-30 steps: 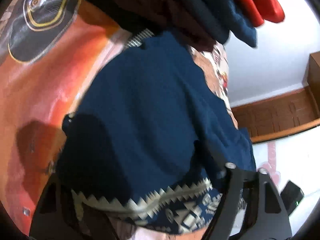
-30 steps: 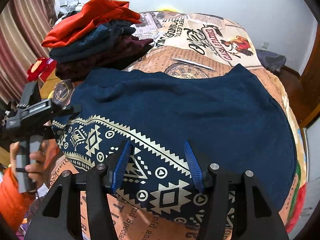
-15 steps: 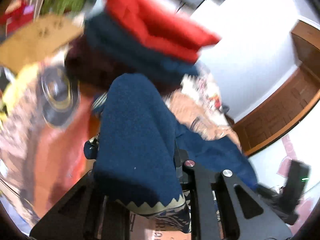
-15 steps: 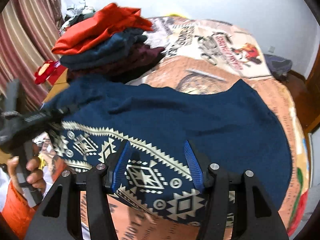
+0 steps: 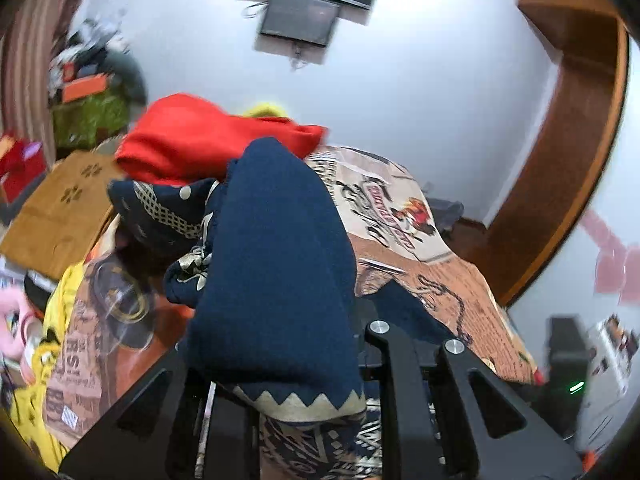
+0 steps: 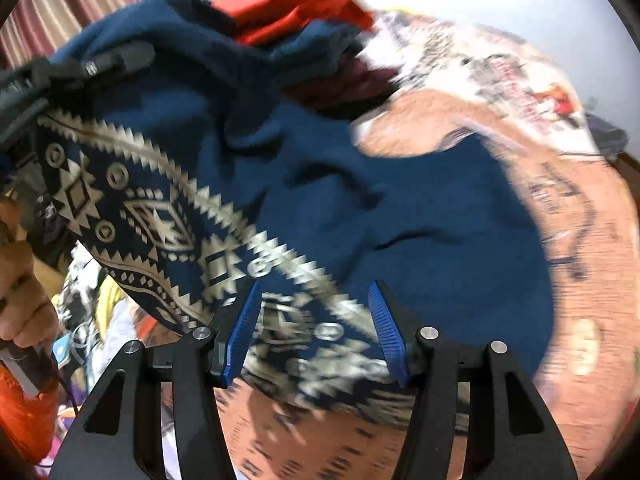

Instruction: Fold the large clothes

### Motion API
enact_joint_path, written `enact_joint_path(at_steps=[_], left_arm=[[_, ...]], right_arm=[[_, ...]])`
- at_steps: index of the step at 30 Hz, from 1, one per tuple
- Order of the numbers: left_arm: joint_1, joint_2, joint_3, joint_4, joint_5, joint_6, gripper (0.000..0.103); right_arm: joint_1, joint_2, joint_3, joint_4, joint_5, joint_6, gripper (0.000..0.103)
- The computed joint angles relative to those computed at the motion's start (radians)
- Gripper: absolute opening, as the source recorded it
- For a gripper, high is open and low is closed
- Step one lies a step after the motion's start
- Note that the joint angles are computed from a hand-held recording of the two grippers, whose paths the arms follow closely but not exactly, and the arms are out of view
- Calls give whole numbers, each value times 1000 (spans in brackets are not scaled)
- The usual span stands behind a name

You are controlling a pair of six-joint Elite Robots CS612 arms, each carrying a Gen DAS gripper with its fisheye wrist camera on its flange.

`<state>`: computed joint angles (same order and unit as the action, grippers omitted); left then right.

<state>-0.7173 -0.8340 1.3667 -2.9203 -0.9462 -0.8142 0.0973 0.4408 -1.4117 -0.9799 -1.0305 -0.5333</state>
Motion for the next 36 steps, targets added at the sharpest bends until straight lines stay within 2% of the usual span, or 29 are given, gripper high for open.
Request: enact_joint_path(at_steps=[4,7,13,15,17,18,19,21,22,25,28,31,34,36], left_arm=[[-5,55,-91,28,-61,94,16],[-9,103,-167,74,-130,144,16],[1,199,-308,298,-355,158,19],[10,213,-317,319,-440,176,20],[9,202,-297,307,-436,209,26],[8,192,-285,305,-431,232,34],[7,183,-275,303,-436,248,47],[5,159,-249,293,-447,288,61],[-1,145,-235,288,-427,307,64],[-16,98,-192,281,-360,337,68],[-10,55,-129,234,-336,307,79],[-8,8,-57,204,-232,264,82],[3,-19,-13,217,-179,221,85],[14,-26,0,235,-187,188,85]], right_arm=[[-48,6,-33,-91,-10,94,52],[-69,13,-54,-155,-67,155,52],[-104,26,-72,-161,-102,221,52],[-106,30,-78,-147,-111,227,52],[-109,32,-86,-131,-118,219,52],[-108,32,-85,-128,-123,214,52],[-107,31,-86,-127,-126,208,52],[-107,27,-90,-122,-125,194,52],[-107,24,-90,-126,-119,193,52],[-107,25,-93,-176,-63,205,52],[-99,12,-81,-194,-12,200,52],[-83,-5,-54,-191,32,181,52],[-63,-14,-37,-183,48,158,52],[-45,-18,-26,-179,32,135,52]])
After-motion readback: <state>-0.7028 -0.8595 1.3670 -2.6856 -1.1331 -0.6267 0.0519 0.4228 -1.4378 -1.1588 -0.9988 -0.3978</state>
